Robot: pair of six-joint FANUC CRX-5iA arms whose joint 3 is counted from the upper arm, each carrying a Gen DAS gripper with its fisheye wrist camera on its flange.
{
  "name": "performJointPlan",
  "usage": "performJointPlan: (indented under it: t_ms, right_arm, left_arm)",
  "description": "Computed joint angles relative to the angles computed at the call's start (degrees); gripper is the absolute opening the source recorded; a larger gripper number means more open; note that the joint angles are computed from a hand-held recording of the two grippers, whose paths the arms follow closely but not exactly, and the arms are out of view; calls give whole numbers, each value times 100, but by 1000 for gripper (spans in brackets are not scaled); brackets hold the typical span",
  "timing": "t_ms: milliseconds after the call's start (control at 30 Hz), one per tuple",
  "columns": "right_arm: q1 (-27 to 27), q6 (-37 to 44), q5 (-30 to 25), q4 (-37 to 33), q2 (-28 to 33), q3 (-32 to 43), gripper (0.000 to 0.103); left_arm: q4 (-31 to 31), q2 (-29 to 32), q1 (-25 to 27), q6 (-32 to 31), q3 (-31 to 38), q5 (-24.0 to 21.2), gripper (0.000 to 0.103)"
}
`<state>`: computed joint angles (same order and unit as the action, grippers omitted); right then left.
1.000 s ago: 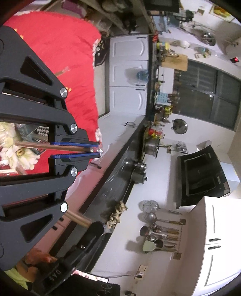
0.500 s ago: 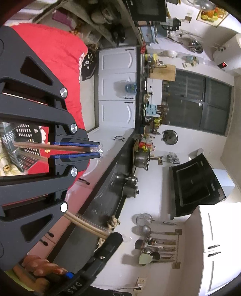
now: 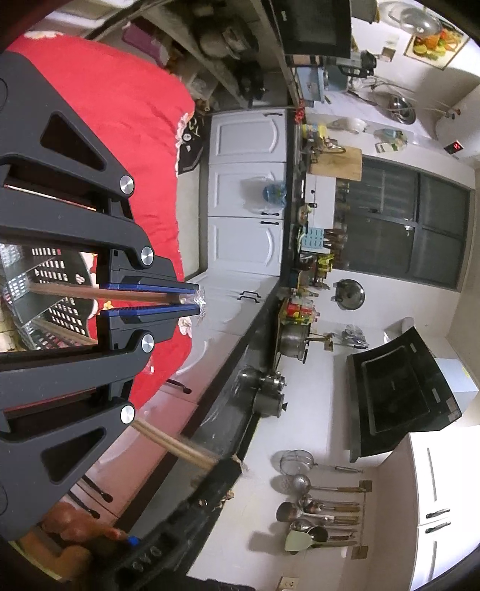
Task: Organize utensils
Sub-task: 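Lower the chopsticks into the basket and open both tools to release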
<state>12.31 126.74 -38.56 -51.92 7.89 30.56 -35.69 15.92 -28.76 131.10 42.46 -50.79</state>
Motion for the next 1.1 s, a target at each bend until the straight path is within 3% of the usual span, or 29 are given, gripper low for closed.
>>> performJointPlan:
  t_ms: [433,700,733,767,833,900,967,1100]
  right_arm:
    - [92,-99,40,-86,47,-327,5]
    - [221,-349,171,221,7,-501,5]
    - [252,-449,185,340,4,-520,8]
    - [271,-529,191,421,0,-537,19]
    - [242,-608,183,423,-34,-601,34]
    - [218,-631,176,420,-69,-658,36]
    - [188,-683,119,462,-105,-706,45]
    - [121,-729,24,516,-228,-845,53]
  left_arm:
    - [168,-44,45,54,-400,221,3]
    - [222,-34,58,59,-499,217,3]
    - [212,-40,54,72,-522,206,3]
    - [209,-42,51,84,-533,191,4]
    - [209,-71,63,156,-600,178,11]
    - [181,-108,57,262,-666,167,28]
    - [81,-184,33,418,-769,170,35]
    - [-173,-325,-53,762,-915,136,57]
